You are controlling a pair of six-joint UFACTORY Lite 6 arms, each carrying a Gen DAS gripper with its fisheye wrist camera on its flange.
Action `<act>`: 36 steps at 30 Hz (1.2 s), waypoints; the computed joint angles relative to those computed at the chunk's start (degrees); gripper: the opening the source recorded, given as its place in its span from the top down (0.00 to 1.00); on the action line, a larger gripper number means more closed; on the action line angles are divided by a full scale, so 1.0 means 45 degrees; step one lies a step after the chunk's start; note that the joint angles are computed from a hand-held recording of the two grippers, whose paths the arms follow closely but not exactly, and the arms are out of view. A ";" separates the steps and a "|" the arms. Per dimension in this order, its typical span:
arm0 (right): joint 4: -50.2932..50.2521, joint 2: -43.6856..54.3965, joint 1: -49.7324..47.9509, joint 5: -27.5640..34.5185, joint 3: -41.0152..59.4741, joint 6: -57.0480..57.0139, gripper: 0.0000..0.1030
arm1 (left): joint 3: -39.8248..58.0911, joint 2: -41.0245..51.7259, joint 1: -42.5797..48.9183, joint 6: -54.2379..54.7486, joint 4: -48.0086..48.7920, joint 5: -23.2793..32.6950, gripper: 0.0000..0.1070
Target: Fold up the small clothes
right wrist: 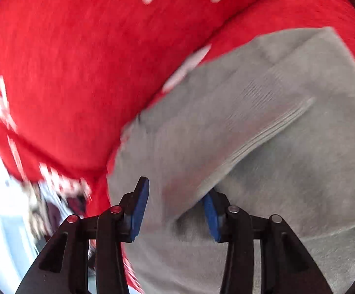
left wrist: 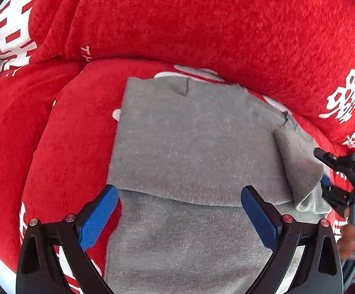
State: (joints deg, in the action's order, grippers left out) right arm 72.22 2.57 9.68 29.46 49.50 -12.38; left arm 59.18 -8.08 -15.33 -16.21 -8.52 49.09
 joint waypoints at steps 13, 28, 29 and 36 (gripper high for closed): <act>-0.9010 0.6256 0.5298 0.2182 0.9049 0.3016 0.92 | -0.0935 -0.0757 0.2842 0.3548 -0.3349 0.0110 0.05; -0.7656 -0.0322 0.3281 0.2287 0.1368 0.3642 0.65 | 0.0482 0.2536 0.1436 0.4095 -0.5634 -0.0078 0.05; -0.7214 -0.1201 0.2720 0.2279 0.0320 0.3717 0.65 | 0.0524 0.2577 0.1413 0.3866 -0.5442 -0.0118 0.05; -0.5282 -0.6118 -0.3568 0.4581 -0.4692 0.2027 0.64 | 0.0704 0.3053 0.1965 0.3936 -0.5435 -0.0054 0.05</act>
